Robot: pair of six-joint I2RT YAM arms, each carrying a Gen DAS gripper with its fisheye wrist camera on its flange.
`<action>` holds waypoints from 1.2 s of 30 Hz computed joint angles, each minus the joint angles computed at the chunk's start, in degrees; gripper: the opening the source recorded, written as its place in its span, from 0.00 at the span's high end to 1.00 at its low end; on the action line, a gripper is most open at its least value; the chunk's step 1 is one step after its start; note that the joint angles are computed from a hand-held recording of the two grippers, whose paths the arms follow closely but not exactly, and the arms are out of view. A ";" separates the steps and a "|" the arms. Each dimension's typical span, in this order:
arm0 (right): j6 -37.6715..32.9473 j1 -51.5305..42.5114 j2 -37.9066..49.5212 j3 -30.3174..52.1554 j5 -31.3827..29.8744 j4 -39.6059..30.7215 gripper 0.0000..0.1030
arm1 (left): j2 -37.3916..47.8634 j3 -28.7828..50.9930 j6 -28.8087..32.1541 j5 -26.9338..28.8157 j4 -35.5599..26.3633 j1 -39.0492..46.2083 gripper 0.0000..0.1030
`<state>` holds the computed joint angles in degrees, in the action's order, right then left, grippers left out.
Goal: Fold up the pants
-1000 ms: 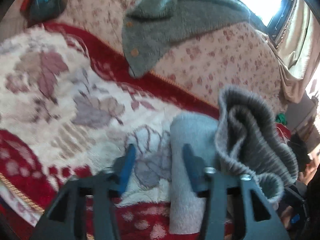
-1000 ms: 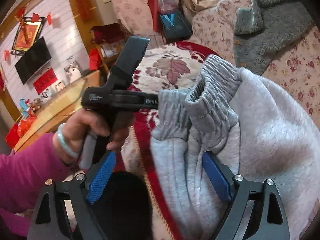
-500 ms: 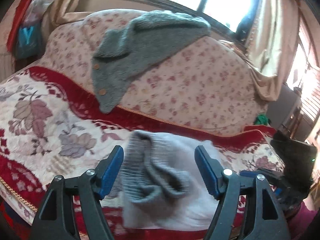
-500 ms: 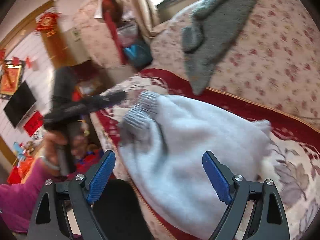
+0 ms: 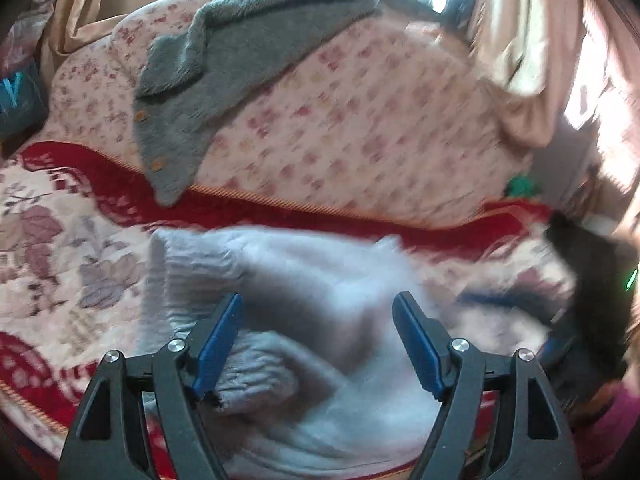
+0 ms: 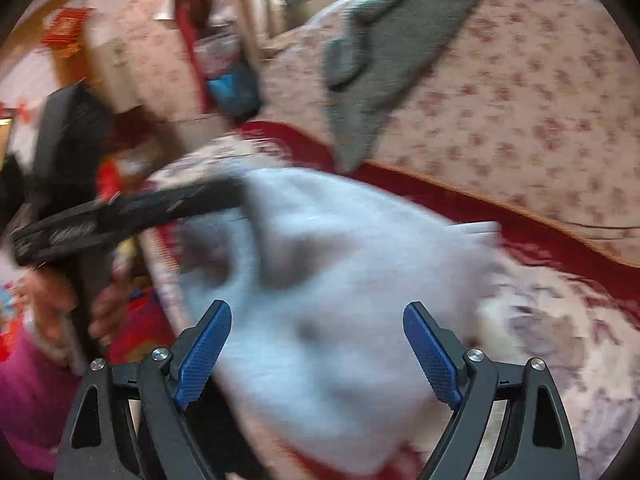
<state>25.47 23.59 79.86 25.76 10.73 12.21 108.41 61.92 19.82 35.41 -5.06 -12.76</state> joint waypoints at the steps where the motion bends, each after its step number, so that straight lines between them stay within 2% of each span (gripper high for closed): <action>1: -0.70 -1.12 1.16 1.00 0.88 -0.46 0.11 | 0.52 -0.52 1.16 -1.26 0.37 0.22 0.26; 6: -3.62 -3.39 9.34 6.21 3.05 0.44 0.11 | 3.43 -2.91 8.30 -0.60 0.61 4.86 0.26; 11: -4.14 -4.30 18.50 12.21 4.01 1.45 0.11 | 6.21 -3.15 11.14 1.67 1.64 8.23 0.26; 13: -3.58 -3.90 20.94 13.58 5.47 2.06 0.11 | 7.21 -2.25 9.94 1.50 2.64 8.10 0.26; 17: -2.60 -5.96 25.27 15.93 4.35 3.52 0.00 | 10.84 0.09 6.51 -1.32 6.74 6.38 0.26; 21: -1.27 -8.94 28.49 17.61 0.72 4.81 0.00 | 12.87 -0.11 3.21 -4.18 13.24 4.35 0.24; 25: -0.86 -8.99 29.50 18.19 1.33 5.46 0.00 | 14.16 1.49 0.06 -3.89 13.70 4.24 0.22; 28: -0.63 -8.73 28.75 18.32 1.50 4.29 0.00 | 13.41 0.77 -1.45 -4.53 14.37 4.06 0.22; 36: 4.04 -8.09 22.40 13.88 -0.87 1.04 0.00 | 7.15 -5.68 -3.19 -10.66 18.44 1.81 0.19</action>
